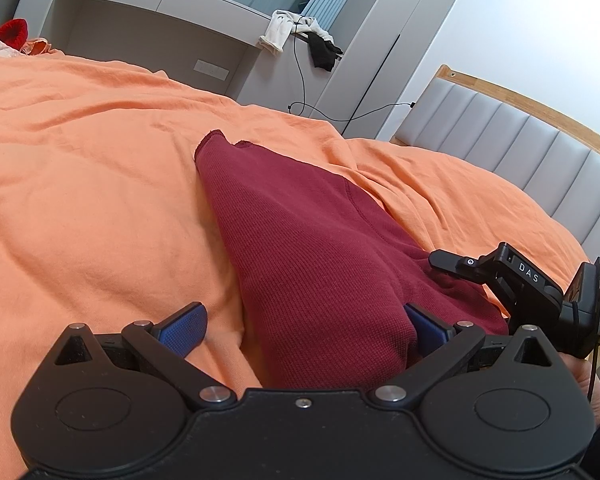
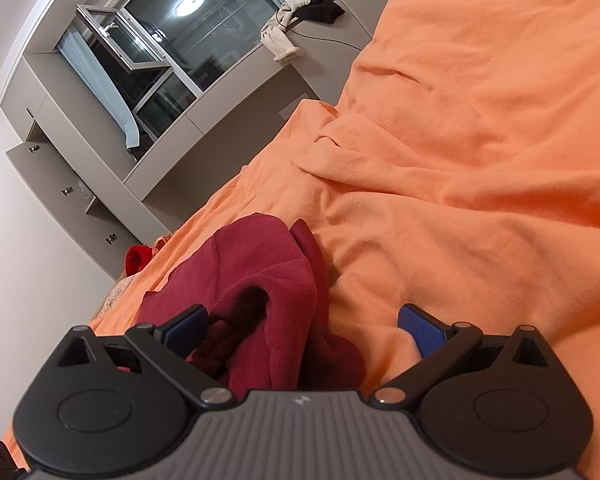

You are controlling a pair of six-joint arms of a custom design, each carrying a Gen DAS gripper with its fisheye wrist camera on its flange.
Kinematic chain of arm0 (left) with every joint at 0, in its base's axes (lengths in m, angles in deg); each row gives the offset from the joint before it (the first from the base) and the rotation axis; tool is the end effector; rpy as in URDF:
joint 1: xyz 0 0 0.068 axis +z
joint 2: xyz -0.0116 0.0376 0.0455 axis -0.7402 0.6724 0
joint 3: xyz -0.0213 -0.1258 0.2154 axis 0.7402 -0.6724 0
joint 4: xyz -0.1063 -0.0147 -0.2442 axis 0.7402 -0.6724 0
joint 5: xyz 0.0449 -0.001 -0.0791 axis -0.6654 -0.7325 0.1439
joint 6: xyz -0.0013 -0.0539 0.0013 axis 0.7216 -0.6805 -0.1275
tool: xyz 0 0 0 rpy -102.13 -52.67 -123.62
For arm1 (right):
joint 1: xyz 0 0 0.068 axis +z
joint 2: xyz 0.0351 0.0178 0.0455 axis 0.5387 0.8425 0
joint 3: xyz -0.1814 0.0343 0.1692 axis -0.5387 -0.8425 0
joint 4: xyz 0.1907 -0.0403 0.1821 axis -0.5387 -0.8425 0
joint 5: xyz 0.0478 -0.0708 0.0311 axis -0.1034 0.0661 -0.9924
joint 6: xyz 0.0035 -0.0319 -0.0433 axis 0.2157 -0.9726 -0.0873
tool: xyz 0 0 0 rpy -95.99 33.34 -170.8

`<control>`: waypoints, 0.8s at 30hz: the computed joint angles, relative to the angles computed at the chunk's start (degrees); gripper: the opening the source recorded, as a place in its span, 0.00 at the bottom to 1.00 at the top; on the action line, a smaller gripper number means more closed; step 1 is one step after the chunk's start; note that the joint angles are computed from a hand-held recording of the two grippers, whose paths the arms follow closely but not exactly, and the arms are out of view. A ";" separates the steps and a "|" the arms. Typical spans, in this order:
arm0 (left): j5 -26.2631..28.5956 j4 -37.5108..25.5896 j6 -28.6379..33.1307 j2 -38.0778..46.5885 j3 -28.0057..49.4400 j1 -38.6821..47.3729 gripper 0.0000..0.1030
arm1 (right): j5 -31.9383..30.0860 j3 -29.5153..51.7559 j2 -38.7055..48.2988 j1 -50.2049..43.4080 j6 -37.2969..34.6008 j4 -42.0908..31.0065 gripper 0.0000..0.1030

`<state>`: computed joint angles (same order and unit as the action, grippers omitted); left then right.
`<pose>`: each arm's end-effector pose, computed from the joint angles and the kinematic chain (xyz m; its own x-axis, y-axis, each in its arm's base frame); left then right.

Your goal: Fold small clothes

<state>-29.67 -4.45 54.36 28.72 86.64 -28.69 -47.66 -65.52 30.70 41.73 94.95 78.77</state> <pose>0.2553 0.0581 0.0873 -0.6018 -0.1036 -0.7919 0.4426 0.7820 -0.4387 0.2169 0.0367 0.1000 -0.4385 0.6245 -0.6463 0.1324 0.7562 0.6409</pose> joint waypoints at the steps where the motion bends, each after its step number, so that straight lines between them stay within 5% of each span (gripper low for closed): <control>1: 0.00 -0.03 0.02 -0.02 -0.01 0.01 1.00 | 0.00 0.00 0.00 0.00 0.00 0.00 1.00; 6: 0.02 -0.21 -0.06 -0.13 0.02 0.01 1.00 | -0.03 0.02 0.09 -0.05 -0.07 0.02 1.00; 10: 1.14 -6.38 0.39 -2.60 2.14 0.91 1.00 | -0.15 0.12 -0.30 -0.20 -0.37 -0.67 1.00; 15: 4.04 -0.91 -8.56 -2.46 4.34 2.68 1.00 | -1.63 0.06 -5.01 -1.23 -1.93 -4.55 1.00; 19: 2.45 -3.11 -10.80 1.49 9.67 1.57 1.00 | -3.21 0.52 -8.30 -2.55 -7.47 -5.25 1.00; 24: 7.77 -12.61 -5.61 9.85 17.23 1.92 1.00 | -17.79 8.08 2.66 -9.12 -11.90 -4.96 1.00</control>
